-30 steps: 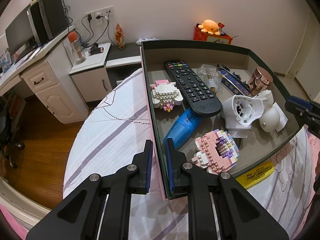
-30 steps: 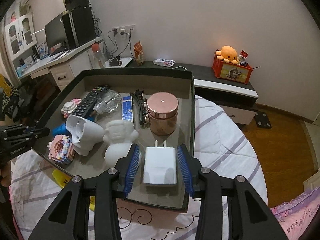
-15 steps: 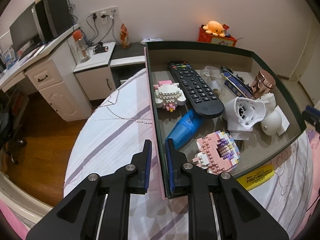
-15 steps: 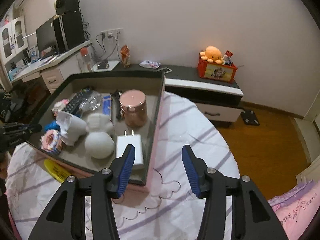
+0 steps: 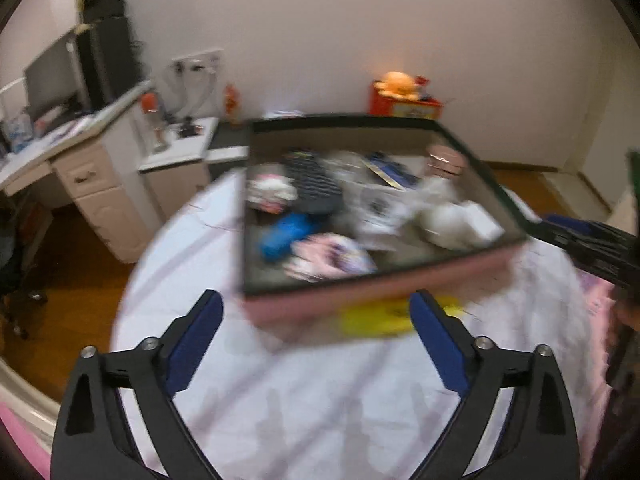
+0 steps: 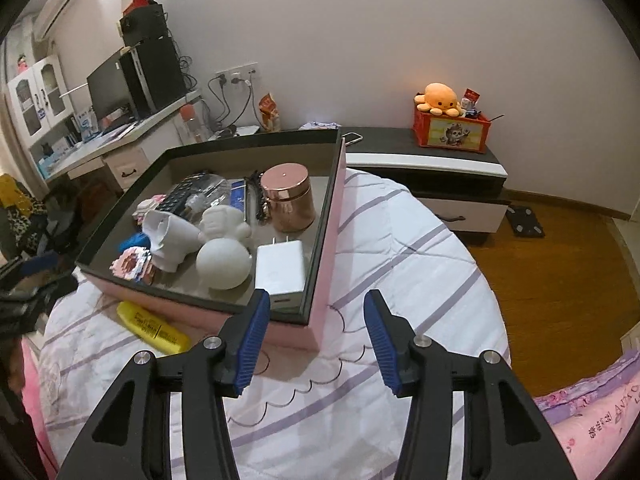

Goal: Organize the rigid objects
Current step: 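Lower the left tool onto the yellow highlighter and close on it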

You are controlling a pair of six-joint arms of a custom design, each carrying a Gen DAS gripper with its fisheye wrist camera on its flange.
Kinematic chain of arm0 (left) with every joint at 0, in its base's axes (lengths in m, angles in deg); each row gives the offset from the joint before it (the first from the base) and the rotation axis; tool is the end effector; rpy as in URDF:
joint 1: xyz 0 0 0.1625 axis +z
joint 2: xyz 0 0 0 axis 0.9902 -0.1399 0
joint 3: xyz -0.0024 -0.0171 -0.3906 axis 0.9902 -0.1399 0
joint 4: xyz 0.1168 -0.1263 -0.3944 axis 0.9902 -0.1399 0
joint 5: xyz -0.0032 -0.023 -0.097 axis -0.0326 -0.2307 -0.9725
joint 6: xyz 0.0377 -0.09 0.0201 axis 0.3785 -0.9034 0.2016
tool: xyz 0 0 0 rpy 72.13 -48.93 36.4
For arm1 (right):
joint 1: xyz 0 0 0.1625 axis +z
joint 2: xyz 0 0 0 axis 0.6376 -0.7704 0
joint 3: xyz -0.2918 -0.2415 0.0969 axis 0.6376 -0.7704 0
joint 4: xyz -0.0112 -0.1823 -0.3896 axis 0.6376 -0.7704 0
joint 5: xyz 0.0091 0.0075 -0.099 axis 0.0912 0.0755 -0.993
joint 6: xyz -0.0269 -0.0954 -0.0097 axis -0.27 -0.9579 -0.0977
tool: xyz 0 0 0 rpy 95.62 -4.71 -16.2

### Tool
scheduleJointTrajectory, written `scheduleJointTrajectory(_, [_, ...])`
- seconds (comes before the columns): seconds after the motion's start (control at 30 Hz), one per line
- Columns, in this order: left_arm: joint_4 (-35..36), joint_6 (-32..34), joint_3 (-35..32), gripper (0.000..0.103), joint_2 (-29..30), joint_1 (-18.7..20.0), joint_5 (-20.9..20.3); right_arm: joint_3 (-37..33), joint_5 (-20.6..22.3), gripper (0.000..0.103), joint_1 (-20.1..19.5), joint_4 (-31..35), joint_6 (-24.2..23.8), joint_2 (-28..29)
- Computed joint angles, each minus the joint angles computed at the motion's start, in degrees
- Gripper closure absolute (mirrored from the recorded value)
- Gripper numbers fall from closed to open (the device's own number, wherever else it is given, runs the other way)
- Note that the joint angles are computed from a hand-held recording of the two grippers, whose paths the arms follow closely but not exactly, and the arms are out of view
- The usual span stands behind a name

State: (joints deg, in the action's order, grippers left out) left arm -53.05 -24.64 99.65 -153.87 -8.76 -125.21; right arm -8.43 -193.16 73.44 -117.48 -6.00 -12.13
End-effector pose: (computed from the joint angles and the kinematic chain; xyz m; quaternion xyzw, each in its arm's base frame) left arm -0.0267 -0.6939 0.3516 0.3416 0.8796 -0.2283 0.2398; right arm 0.3380 -0.6418 0.0311 0.0705 -0.8651 0.3771 0.3231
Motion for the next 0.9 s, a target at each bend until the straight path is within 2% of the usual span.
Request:
scheduleJointTrajectory(0.13, [1.2, 0.7, 4.3, 0.003, -0.7, -1.4, 1.0, 0.4, 1.8, 0.052, -0.5, -1.1, -0.9, -0.2])
scheduleJointTrajectory(0.23, [0.8, -2.8, 5.7, 0.003, 0.9, -2.1, 3.6, 0.1, 2.1, 0.052, -0.8, -0.4, -0.7, -0.3])
scheduleJointTrajectory(0.27, [0.5, -5.3, 5.6, 0.003, 2.0, -2.3, 5.0, 0.2, 1.9, 0.052, -0.8, -0.6, -0.6, -0.3])
scheduleJointTrajectory(0.4, [-1.9, -7.7, 5.5, 0.003, 5.2, -3.2, 10.2, 2.5, 3.8, 0.052, -1.2, -2.2, 0.2, -1.3])
scheduleJointTrajectory(0.63, [-3.6, -10.6, 3.7, 0.0, 8.4, -3.5, 13.4, 4.3, 5.7, 0.052, -1.9, -3.6, 0.7, -2.1])
scheduleJointTrajectory(0.73, [-3.0, -14.0, 2.6, 0.0, 9.1, -2.9, 12.1, 4.3, 6.1, 0.052, -2.0, -3.8, 0.4, -2.1])
scheduleJointTrajectory(0.83, [-4.7, -11.2, 3.4, 0.002, 8.5, -2.5, 11.5, 3.8, 6.2, 0.052, -1.8, -3.6, 0.2, -1.8])
scheduleJointTrajectory(0.9, [-4.6, -10.7, 3.7, 0.008, 7.8, -2.2, 11.6, 3.3, 6.1, 0.052, -1.7, -3.3, 0.0, -1.5])
